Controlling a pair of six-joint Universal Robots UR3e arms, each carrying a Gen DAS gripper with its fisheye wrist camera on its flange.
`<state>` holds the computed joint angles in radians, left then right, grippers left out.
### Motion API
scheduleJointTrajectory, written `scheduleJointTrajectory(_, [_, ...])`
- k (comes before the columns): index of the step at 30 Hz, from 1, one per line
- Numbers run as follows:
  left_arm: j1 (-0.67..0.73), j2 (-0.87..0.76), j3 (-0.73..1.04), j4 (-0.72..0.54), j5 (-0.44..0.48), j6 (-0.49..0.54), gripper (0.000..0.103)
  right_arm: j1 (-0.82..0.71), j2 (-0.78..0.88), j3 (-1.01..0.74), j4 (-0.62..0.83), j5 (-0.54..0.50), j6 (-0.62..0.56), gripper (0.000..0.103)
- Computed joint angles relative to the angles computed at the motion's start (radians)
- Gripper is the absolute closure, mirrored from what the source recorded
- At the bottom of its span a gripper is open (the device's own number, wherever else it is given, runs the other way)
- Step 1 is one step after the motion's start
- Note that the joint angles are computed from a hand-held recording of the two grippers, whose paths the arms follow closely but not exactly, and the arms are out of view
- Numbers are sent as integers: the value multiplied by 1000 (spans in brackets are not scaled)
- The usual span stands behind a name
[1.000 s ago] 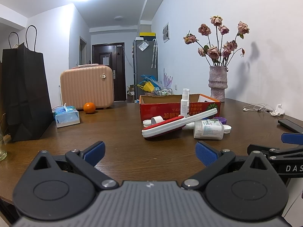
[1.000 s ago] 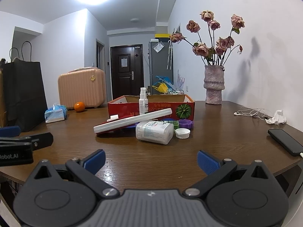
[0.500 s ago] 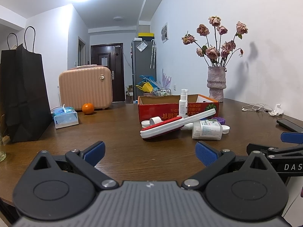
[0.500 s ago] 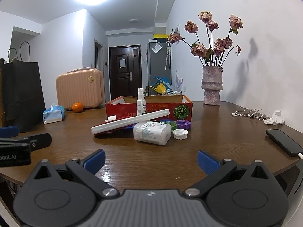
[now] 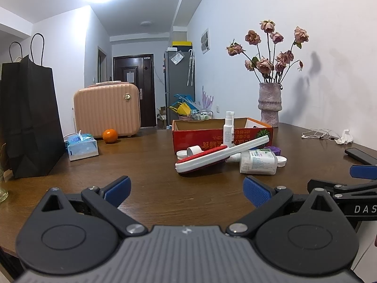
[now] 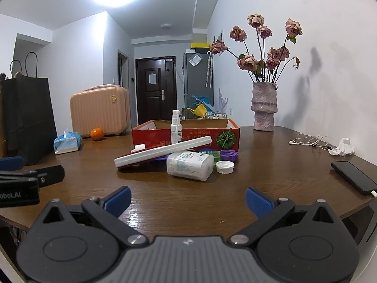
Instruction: Organize rigid objects
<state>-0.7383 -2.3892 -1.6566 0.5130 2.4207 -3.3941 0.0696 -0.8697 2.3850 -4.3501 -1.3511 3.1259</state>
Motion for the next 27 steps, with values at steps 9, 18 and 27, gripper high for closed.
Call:
scheduleJointTrajectory(9, [10, 13, -21, 6, -26, -1, 0, 6, 7, -3, -3, -3, 1, 0])
scheduleJointTrajectory(18, [15, 10, -25, -2, -38, -8, 0, 12, 18, -3, -13, -4, -5, 0])
scheduleJointTrajectory(27, [58, -31, 50, -22, -72, 33, 0, 2, 33, -68, 43, -5, 5, 0])
